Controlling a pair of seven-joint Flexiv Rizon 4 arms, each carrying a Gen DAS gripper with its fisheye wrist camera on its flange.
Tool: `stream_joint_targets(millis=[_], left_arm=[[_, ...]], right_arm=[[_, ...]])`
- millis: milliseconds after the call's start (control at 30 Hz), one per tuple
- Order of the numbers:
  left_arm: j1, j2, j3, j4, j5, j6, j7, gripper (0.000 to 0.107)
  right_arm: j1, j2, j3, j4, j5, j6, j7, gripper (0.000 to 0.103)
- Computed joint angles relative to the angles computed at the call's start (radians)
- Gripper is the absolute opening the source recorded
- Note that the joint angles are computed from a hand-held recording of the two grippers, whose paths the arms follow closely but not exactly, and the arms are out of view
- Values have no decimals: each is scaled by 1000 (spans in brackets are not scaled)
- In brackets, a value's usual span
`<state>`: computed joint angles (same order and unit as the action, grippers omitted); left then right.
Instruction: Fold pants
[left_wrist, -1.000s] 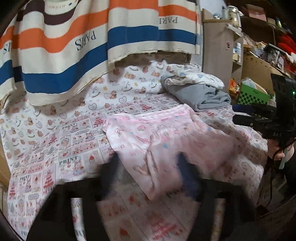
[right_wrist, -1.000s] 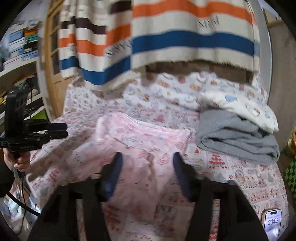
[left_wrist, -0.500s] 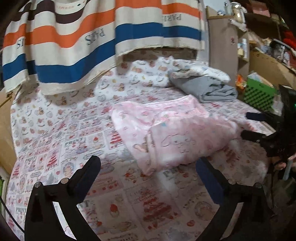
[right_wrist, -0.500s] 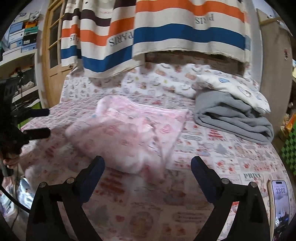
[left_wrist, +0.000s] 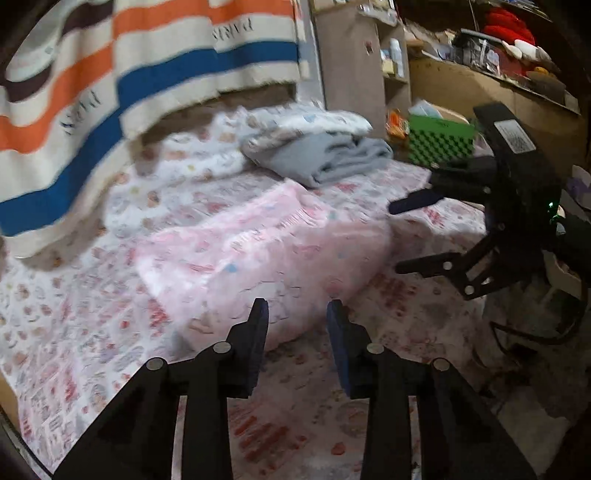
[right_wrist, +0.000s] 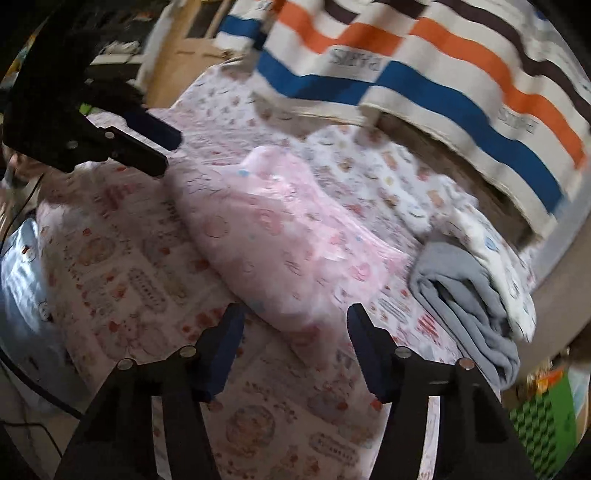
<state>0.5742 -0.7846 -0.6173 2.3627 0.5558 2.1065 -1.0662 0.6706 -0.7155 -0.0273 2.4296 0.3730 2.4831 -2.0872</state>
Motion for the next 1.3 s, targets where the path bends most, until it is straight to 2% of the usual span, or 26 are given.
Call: stream_joint_targets(millis=[67, 133, 200, 267, 400, 533, 633, 800, 833, 867, 900, 933, 1000, 1067, 1167, 1200, 1300], left_arm=[[-11, 9, -6, -21, -37, -72, -2, 34], [-73, 19, 44, -39, -91, -90, 8, 34], [-101, 15, 71, -53, -122, -104, 18, 41], [-103, 4, 75, -59, -138, -111, 27, 46], [-101, -20, 76, -71, -155, -110, 46, 56], [-47, -41, 21, -72, -158, -155, 60, 58], [3, -57, -30, -66, -168, -197, 91, 61], [22, -58, -56, -52, -204, -211, 137, 63], [17, -59, -54, -53, -209, -205, 142, 62], [9, -59, -49, -55, -214, -196, 145, 52], [3, -59, -45, -58, -216, -188, 147, 34], [-6, -56, -35, -61, -217, -175, 148, 26], [24, -60, -67, -63, -217, -215, 154, 12], [10, -33, -57, -51, -235, -214, 150, 8], [-32, 7, -4, -19, -222, -141, 146, 7], [-22, 17, -7, -5, -212, -136, 137, 7], [108, 21, -113, 51, -180, -186, 115, 7]], right_arm=[[-17, 15, 2, -6, -35, -48, 5, 59], [-33, 26, 3, -16, -58, -101, 24, 59], [-75, 35, 18, -20, -108, -149, 56, 58], [-102, 34, 22, -24, -144, -177, 82, 52], [-157, 28, 37, -39, -187, -188, 154, 51], [-240, 27, 73, -39, -287, -193, 215, 51], [-275, 19, 89, -38, -335, -181, 248, 43], [-359, 13, 128, -50, -422, -192, 356, 18], [-364, 12, 128, -49, -435, -189, 365, 17], [-366, 11, 127, -49, -444, -186, 372, 15], [-368, 9, 126, -49, -453, -183, 378, 13], [-370, 8, 125, -49, -460, -180, 386, 12], [-377, 9, 126, -47, -474, -179, 401, 11], [-389, 15, 131, -40, -493, -179, 416, 9], [-426, 21, 154, -8, -538, -116, 425, 9], [-436, 30, 160, 7, -553, -101, 428, 8], [-468, 67, 176, 57, -616, -94, 446, 8]])
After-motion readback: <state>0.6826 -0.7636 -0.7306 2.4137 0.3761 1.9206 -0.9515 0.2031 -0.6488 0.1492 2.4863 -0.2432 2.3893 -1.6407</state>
